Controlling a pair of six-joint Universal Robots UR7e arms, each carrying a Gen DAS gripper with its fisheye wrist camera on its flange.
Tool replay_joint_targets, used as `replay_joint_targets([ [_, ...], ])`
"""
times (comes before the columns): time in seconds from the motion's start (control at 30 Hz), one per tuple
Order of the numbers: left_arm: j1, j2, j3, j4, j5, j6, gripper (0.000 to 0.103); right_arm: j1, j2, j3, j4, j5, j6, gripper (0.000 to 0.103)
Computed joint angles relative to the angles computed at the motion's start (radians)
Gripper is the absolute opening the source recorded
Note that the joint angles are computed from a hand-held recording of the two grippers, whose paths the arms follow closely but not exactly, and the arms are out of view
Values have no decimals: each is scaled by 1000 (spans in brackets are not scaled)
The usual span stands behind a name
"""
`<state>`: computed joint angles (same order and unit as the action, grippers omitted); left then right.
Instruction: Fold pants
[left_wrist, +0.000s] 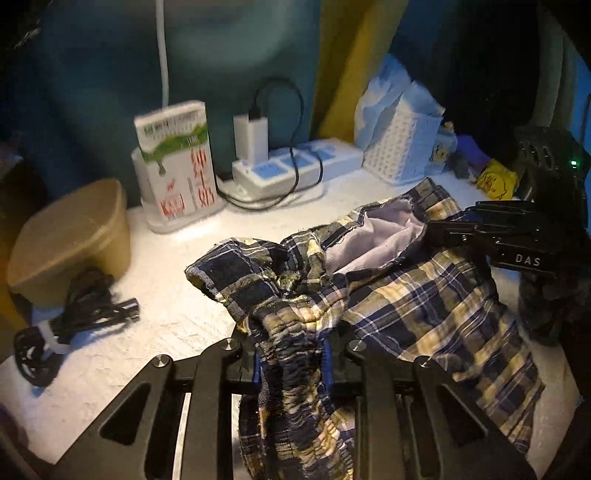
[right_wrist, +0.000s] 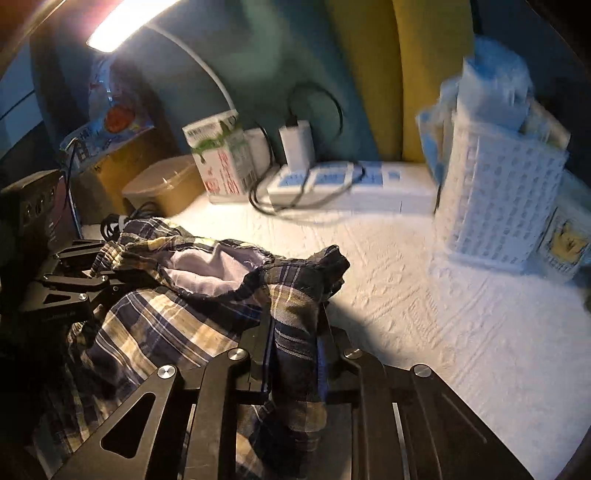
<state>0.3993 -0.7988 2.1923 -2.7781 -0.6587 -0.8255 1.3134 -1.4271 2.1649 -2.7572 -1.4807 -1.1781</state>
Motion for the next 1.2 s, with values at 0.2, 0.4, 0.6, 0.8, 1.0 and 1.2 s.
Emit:
replay_joint_targets([
  [0.2, -92, -46, 46, 10, 74, -95, 22, 12, -138, 60, 21, 102, -25, 18],
  [0.4, -191, -92, 58, 107, 144, -199, 22, 19, -295, 118, 71, 185, -73, 18],
  [0.6, -301, -163, 71, 326, 203, -397, 22, 24, -429, 169, 123, 253, -109, 18],
  [0.8, -411, -226, 33, 689, 242, -669, 22, 20, -591, 215, 225, 336, -172, 18],
  [1.0, -527, -272, -46, 1146, 249, -996, 22, 9, -769, 235, 401, 438, -255, 18],
  [1.2, -626, -282, -130, 1528, 214, -1271, 22, -11, -920, 235, 619, 525, -359, 18],
])
